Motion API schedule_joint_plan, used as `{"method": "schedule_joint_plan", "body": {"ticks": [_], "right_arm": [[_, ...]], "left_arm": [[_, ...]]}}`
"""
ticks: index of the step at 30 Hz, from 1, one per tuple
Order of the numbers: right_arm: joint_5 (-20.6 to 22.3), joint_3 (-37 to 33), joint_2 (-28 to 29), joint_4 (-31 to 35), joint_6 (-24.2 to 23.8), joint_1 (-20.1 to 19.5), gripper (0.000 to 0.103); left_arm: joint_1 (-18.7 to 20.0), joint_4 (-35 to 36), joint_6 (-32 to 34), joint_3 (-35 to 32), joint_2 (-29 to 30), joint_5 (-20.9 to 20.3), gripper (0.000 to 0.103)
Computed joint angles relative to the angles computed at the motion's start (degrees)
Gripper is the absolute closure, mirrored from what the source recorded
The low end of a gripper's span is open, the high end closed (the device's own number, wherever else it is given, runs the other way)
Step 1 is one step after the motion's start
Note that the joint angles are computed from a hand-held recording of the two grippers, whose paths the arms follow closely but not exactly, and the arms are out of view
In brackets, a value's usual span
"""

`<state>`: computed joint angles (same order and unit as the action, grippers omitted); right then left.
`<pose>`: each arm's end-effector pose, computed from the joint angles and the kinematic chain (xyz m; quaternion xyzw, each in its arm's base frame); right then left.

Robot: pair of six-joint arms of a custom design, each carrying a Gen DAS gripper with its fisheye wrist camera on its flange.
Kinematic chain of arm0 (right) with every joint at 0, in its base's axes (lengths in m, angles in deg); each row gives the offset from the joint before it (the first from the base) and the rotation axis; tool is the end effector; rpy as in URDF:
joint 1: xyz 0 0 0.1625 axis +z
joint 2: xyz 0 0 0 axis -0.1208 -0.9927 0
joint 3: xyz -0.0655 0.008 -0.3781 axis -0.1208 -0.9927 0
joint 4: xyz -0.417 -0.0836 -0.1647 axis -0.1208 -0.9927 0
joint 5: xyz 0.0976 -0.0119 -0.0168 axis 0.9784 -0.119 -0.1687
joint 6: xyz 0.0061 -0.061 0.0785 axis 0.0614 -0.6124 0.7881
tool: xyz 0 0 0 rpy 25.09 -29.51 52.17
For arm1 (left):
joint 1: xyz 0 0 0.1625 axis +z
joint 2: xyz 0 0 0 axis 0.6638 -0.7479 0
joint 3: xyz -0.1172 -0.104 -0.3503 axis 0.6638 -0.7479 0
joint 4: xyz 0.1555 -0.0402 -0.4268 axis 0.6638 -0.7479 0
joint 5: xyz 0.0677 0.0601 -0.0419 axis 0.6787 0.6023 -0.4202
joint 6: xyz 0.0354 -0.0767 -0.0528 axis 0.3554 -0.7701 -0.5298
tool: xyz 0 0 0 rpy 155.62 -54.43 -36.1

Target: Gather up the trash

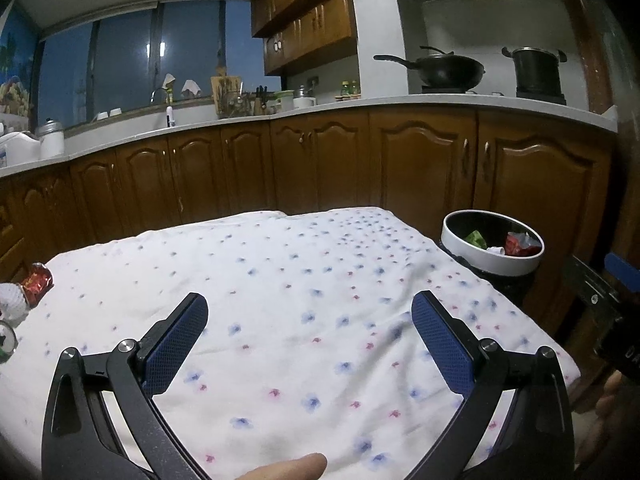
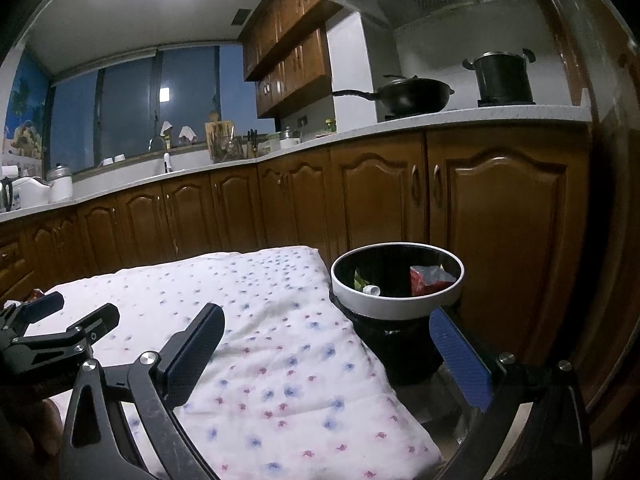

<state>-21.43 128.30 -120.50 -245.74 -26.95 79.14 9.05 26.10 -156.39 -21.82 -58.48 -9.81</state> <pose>-0.0913 -0.8075 0.2490 0.2860 -0.7755 0.5241 0.2052 -0.3413 -0.7675 -0.1535 0.1379 0.7228 -0.5483 0.3974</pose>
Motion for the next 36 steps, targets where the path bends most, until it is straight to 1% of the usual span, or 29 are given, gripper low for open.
{"method": "schedule_joint_plan", "body": {"ticks": [6, 9, 11, 16, 20, 24, 26, 36], "right_arm": [[0.0, -0.2, 0.1, 0.3, 0.0, 0.0, 0.0], [0.1, -0.2, 0.1, 0.2, 0.0, 0.0, 0.0], [0.2, -0.3, 0.1, 0.5, -0.1, 0.0, 0.0], [0.4, -0.3, 0.1, 0.4, -0.2, 0.0, 0.0], [0.5, -0.1, 0.1, 0.4, -0.2, 0.0, 0.0], [0.4, -0.3, 0.2, 0.5, -0.3, 0.0, 0.0], [0.4, -0.2, 0.1, 0.4, -0.3, 0.0, 0.0], [0.3, -0.2, 0.1, 0.4, -0.3, 0.0, 0.0]], "left_arm": [[0.1, 0.5, 0.0, -0.3, 0.1, 0.4, 0.0], [0.2, 1.6, -0.9, -0.9, 0.4, 0.5, 0.0], [0.3, 3.5, -2.3, -2.3, 1.0, 0.6, 0.0], [0.4, 2.4, -1.8, -0.9, 0.3, 0.5, 0.0], [0.3, 3.4, -2.3, -1.6, 0.6, 0.6, 0.0], [0.4, 2.9, -2.3, -0.4, -0.1, 0.8, 0.0], [0.4, 3.9, -2.7, -1.4, 0.4, 0.8, 0.0], [0.4, 4.4, -2.8, -2.0, 0.7, 0.7, 0.0]]}}
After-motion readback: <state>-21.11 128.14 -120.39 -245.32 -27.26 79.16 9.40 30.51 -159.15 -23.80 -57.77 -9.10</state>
